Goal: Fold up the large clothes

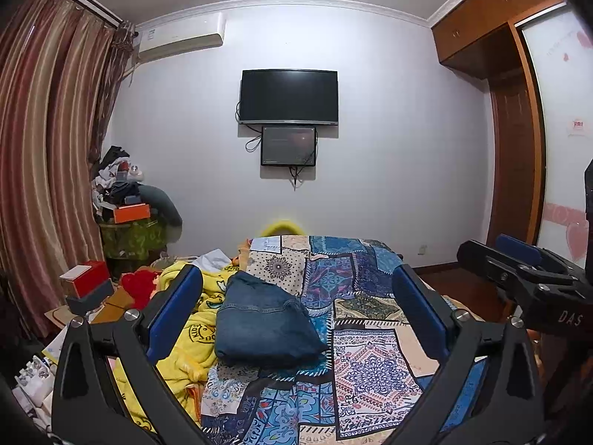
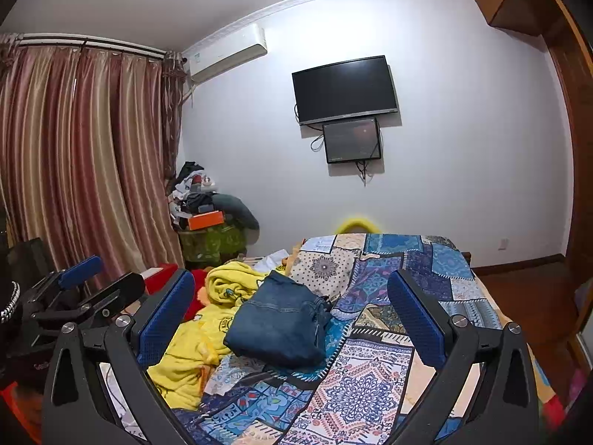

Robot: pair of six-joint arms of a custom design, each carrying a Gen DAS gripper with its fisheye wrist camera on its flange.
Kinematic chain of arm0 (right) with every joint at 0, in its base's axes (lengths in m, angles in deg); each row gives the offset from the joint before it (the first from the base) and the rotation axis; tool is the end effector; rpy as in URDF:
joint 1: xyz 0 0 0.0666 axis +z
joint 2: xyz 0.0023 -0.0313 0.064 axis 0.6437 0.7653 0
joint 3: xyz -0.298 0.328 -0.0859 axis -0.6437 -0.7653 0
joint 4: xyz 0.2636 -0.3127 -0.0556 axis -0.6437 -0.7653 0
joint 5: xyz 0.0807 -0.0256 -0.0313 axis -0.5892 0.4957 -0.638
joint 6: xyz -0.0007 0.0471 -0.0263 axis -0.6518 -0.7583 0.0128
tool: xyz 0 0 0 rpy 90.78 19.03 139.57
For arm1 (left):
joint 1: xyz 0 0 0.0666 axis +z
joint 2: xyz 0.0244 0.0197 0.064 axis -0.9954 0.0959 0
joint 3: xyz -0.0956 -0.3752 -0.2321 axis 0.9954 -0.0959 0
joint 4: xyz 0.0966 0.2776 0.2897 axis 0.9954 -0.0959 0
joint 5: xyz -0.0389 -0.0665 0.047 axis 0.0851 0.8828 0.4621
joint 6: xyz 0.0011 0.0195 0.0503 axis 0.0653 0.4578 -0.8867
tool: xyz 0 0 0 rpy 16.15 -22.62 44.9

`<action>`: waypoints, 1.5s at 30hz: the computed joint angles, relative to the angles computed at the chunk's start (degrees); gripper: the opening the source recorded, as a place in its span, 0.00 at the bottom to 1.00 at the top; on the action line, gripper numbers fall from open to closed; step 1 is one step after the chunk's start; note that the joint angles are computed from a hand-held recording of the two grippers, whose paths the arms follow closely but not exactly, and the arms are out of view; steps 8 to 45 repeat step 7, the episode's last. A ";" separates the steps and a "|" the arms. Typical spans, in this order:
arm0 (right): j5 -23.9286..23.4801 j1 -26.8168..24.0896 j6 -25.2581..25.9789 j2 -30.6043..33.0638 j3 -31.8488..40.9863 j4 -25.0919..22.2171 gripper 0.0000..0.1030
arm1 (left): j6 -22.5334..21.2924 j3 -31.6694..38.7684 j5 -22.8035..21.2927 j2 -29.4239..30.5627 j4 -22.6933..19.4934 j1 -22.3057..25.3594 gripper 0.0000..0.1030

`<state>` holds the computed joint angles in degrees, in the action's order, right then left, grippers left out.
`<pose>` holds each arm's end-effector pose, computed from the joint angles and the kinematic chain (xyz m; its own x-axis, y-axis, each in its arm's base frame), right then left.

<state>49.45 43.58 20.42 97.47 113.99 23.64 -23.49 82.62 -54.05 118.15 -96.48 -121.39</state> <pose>0.4935 0.0525 0.6203 -0.1790 -0.0082 -0.9838 -0.6726 0.7308 0.1163 0.4090 -0.2710 0.6234 -0.1314 -0.0564 -0.9897 -0.3307 0.9437 -0.0098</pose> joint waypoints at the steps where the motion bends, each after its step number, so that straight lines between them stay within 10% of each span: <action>1: 0.06 0.03 0.11 0.09 0.10 -0.21 1.00 | 0.07 -0.06 0.15 0.03 -0.02 0.07 1.00; 45: 0.67 0.53 0.79 0.91 1.16 -1.76 1.00 | 1.57 -0.14 1.13 0.14 -1.14 1.11 1.00</action>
